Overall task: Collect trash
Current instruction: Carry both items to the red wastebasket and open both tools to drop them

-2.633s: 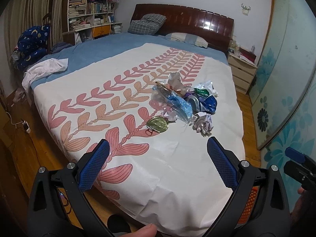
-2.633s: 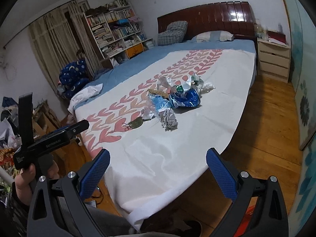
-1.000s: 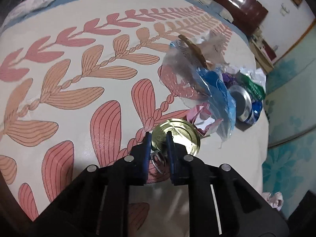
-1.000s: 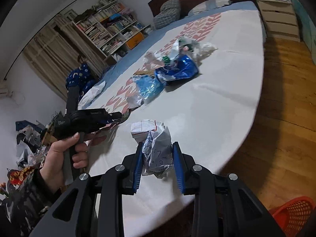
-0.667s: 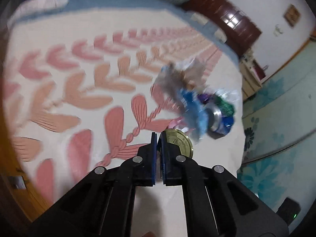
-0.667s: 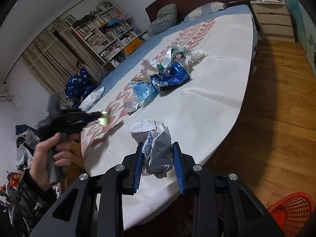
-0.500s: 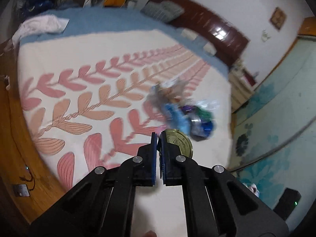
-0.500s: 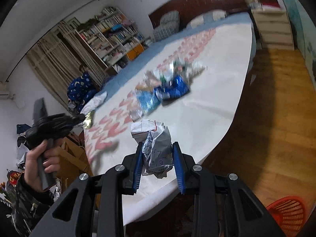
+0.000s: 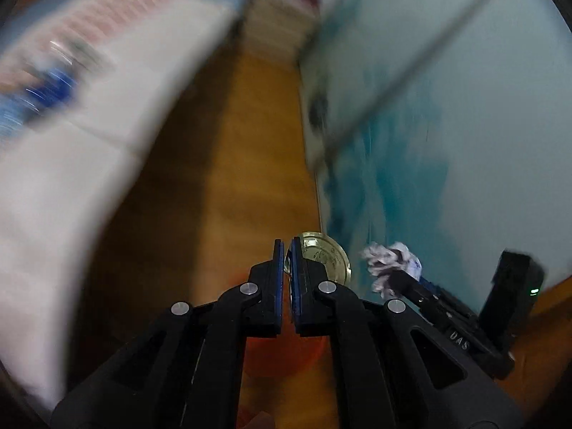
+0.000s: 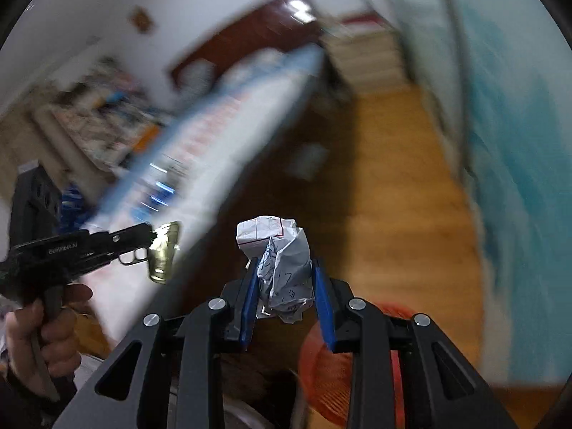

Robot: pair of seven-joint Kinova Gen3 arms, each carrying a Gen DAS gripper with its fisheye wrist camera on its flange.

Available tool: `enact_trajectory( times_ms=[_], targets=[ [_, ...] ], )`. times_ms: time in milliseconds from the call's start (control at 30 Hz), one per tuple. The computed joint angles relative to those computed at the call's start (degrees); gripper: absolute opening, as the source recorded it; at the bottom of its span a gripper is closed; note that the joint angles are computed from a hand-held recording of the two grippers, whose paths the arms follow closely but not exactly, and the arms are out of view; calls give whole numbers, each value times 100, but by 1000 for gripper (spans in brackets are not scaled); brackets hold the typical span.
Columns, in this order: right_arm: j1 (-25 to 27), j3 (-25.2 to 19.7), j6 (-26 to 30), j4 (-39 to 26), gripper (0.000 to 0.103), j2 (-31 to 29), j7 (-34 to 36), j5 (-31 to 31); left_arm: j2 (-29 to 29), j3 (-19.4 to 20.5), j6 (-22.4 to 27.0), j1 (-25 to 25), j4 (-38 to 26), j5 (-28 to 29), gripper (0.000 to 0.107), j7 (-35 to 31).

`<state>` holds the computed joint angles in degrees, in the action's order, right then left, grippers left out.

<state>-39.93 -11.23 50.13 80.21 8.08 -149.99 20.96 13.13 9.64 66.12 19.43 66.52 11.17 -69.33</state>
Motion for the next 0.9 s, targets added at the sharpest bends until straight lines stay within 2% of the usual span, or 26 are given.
enact_trajectory(
  times_ms=[100, 233, 300, 400, 600, 667, 700, 733, 767, 800, 833, 900],
  targets=[
    [300, 51, 258, 728, 30, 84, 55, -654, 761, 88, -151, 689, 253, -472, 4, -261],
    [672, -123, -34, 1347, 29, 687, 729, -1507, 1578, 307, 398, 1009, 318, -967, 4, -292],
    [596, 73, -269, 1654, 29, 723, 679, -1711, 1729, 374, 454, 997, 310, -1038, 4, -179],
    [570, 152, -516, 1850, 29, 725, 488, -1832, 1783, 360, 495, 1067, 196, -1117, 4, -299],
    [572, 215, -554, 1808, 30, 756, 525, -1805, 1864, 217, 650, 1325, -59, -1189, 4, -246],
    [455, 286, -579, 1869, 39, 768, 393, -1570, 1856, 279, 687, 1260, -67, -1143, 4, -220],
    [405, 307, -523, 1841, 49, 762, 357, -1516, 1853, 266, 702, 1239, -63, -1086, 5, -232],
    [461, 283, -559, 1858, 71, 775, 382, -1532, 1915, 234, 768, 1298, -159, -1067, 12, -190],
    [452, 298, -567, 1876, 83, 739, 333, -1501, 1935, 197, 838, 1300, -197, -1007, 35, -201],
    [429, 324, -588, 1909, 83, 677, 241, -1438, 1918, 223, 861, 1241, -190, -943, 58, -185],
    [441, 339, -581, 1940, 82, 606, 188, -1399, 1866, 272, 809, 1183, -137, -932, 77, -157],
    [406, 381, -515, 1969, 82, 459, -71, -1245, 1725, 204, 729, 1160, -77, -898, 78, -148]
  ],
)
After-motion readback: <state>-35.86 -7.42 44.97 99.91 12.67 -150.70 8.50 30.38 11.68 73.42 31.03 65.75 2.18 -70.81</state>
